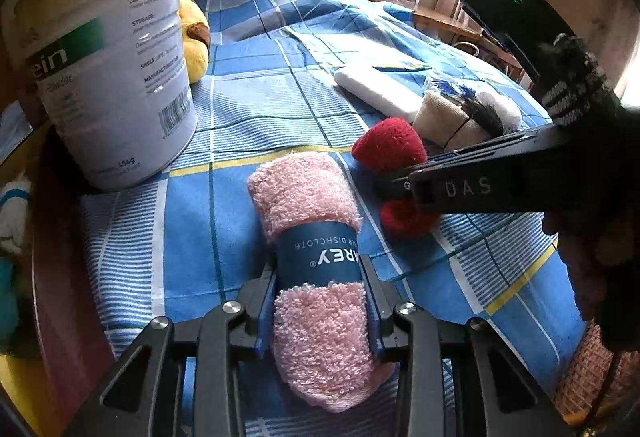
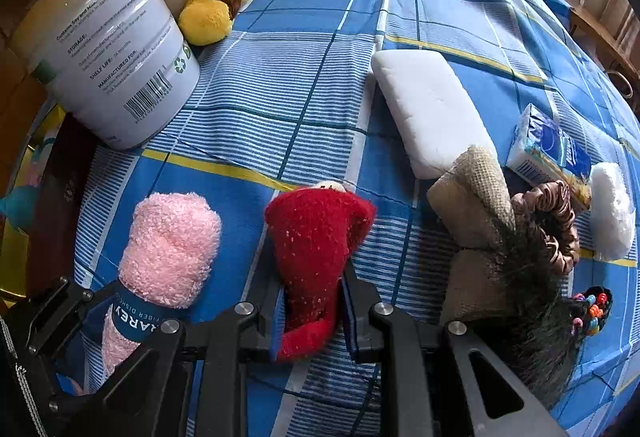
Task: Organize soft objects
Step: 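Hold the pink towel with the left gripper while the right gripper grasps the red sock, then carry the pink towel into the gold tray and release it with the left gripper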
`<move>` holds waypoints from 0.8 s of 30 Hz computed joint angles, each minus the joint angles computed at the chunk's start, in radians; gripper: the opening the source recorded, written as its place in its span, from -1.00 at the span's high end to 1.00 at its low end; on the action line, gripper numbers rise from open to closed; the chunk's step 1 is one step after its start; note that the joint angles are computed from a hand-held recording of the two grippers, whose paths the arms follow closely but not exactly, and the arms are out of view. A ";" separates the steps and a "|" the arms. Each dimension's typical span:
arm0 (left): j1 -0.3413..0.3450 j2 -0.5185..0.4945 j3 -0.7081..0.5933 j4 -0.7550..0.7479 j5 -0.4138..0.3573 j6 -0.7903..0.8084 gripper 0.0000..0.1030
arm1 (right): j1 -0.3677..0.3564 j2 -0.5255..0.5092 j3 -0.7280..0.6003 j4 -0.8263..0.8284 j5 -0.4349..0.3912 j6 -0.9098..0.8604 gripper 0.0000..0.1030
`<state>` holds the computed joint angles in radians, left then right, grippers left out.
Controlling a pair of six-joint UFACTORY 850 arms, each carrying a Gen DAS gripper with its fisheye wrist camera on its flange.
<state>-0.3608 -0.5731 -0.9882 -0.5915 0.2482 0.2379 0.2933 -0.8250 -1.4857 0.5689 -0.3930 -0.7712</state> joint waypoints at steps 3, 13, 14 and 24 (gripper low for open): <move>0.003 0.027 0.014 0.023 -0.019 -0.037 0.33 | 0.002 0.007 0.015 0.026 0.012 -0.027 0.59; 0.088 0.274 0.226 0.216 0.052 -0.312 0.33 | 0.016 0.043 0.066 0.020 0.067 -0.051 0.59; 0.114 0.304 0.251 0.214 0.051 -0.324 0.33 | 0.018 0.045 0.068 0.012 0.073 -0.044 0.59; 0.371 0.453 0.394 -0.156 0.043 -0.015 0.33 | 0.032 0.051 0.080 -0.033 0.107 -0.015 0.59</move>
<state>0.0102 -0.1204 -0.5943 -0.7470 0.2914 0.2228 0.3258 -0.7742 -1.4053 0.5360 -0.2856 -0.7858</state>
